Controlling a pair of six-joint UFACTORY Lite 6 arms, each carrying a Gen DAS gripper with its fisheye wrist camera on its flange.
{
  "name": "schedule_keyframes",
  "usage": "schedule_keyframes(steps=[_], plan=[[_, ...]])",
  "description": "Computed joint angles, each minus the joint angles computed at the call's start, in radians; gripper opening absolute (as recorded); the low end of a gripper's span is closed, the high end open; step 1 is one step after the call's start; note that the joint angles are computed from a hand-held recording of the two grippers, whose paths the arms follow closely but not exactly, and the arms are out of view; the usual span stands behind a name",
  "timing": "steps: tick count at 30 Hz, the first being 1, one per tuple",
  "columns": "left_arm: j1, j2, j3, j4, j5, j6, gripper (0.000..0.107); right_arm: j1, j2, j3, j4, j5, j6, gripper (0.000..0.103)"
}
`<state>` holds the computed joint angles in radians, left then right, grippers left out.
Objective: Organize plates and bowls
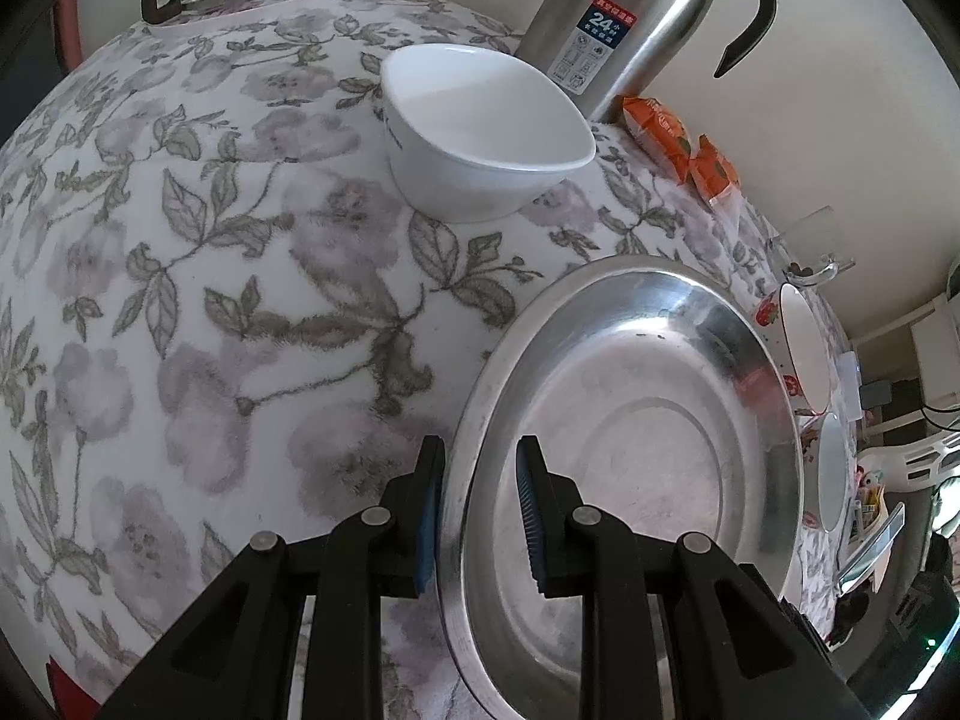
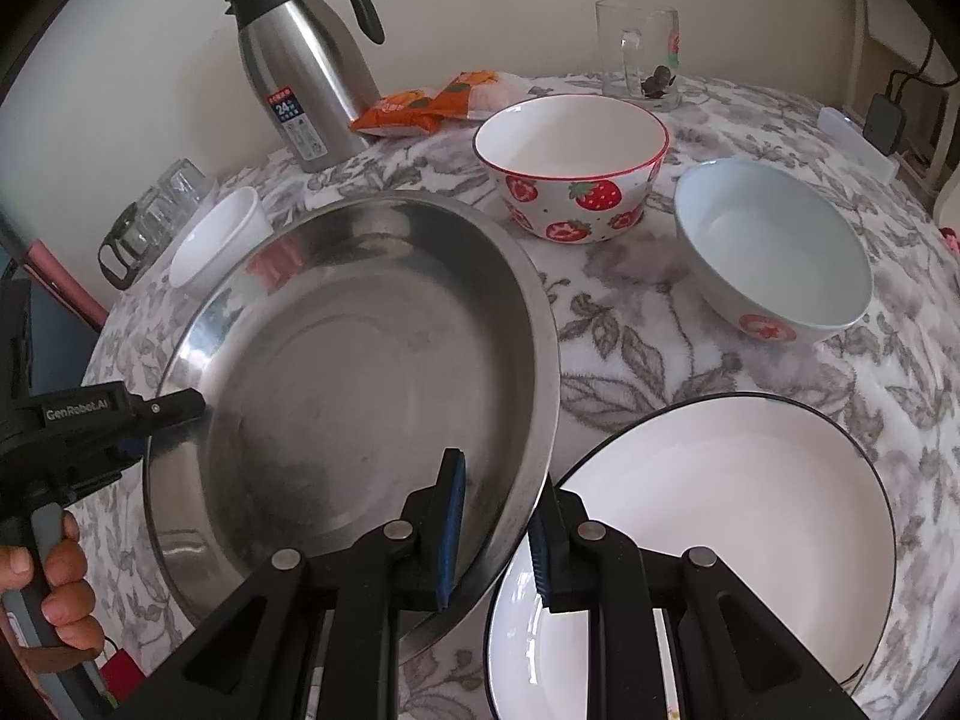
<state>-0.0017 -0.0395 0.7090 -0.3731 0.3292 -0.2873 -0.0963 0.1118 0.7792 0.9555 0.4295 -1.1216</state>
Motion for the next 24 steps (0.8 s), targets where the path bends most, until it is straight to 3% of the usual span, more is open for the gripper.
schedule_keyframes(steps=[9,14,22,24], plan=[[0.002,0.005,0.026,0.019,0.033,-0.018,0.027,-0.015,0.006,0.022,-0.038,0.03,0.055,0.022],[0.01,-0.041,0.018,0.013,0.056,-0.01,0.035,-0.048,-0.011,0.036,-0.046,0.072,0.073,0.026],[-0.023,-0.135,0.021,0.223,0.089,-0.211,0.04,-0.074,-0.081,0.037,-0.084,0.08,0.121,0.027],[-0.044,-0.16,0.021,0.334,0.101,-0.321,0.048,-0.089,-0.108,0.034,-0.077,0.091,0.116,0.027]])
